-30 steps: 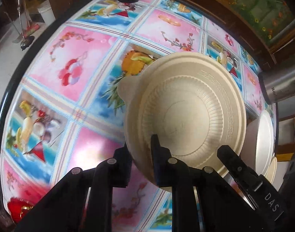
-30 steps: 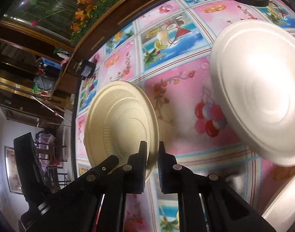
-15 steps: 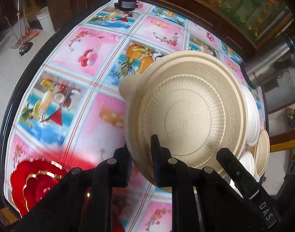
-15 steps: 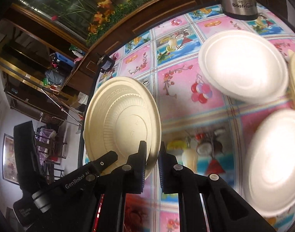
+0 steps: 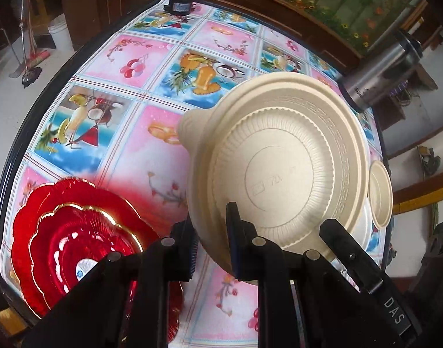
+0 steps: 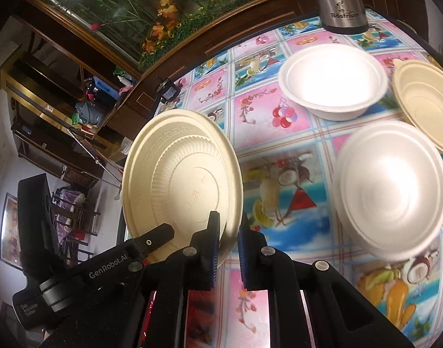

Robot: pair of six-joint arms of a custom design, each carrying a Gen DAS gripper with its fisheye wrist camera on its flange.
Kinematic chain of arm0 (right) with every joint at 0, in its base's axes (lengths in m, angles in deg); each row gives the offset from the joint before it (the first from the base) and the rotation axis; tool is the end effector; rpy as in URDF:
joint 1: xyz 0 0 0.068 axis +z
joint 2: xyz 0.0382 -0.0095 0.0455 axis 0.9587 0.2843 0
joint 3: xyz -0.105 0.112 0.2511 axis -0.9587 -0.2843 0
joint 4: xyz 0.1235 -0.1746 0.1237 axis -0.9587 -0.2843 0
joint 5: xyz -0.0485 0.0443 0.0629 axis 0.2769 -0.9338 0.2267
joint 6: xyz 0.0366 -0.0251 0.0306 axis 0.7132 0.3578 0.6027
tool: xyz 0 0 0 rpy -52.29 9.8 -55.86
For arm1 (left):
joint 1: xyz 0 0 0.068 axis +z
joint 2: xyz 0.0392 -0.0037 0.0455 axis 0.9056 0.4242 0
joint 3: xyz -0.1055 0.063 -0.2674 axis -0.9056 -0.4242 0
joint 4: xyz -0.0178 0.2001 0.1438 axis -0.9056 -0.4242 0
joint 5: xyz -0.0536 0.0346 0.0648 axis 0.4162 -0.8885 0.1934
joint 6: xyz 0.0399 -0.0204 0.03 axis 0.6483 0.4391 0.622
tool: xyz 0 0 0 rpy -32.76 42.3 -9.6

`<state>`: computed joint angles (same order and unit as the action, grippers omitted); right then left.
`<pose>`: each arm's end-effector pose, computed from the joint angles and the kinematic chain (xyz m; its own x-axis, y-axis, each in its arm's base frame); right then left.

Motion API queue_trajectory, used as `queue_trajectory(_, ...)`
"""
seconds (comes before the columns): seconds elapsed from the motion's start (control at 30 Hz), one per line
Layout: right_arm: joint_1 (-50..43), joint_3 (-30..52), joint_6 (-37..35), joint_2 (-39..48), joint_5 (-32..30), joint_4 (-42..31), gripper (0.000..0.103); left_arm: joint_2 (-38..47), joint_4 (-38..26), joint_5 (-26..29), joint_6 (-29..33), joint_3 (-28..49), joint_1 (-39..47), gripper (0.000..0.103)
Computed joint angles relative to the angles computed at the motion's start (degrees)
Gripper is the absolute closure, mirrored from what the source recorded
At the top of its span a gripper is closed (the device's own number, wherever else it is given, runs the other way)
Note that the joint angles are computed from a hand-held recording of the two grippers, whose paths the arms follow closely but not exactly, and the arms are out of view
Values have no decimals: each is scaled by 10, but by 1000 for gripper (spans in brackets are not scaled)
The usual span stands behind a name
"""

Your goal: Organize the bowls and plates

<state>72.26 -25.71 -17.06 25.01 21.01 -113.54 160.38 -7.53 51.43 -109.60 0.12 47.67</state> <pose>0.2765 0.0123 0.2291 -0.9039 0.1945 -0.3810 -0.0450 0.8424 0.5369 0.2823 -0.0881 0.2273 -0.8863 -0.3410 -0.3134 -0.2722 0.9310 -0.2433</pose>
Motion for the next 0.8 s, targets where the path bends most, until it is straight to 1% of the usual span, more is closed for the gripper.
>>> queue_trajectory(0.17, -23, -27, -16, -30, -12, -3, 91, -27, 12, -21, -12, -25, -27, 88)
queue_trajectory(0.6, -37, -85, -45, -100, -22, 2, 91, -102, 33, -57, -35, -94, -63, 88)
queue_trajectory(0.8, -40, -97, -52, -123, -32, -6, 91, -127, 32, -57, -40, -113, -66, 88)
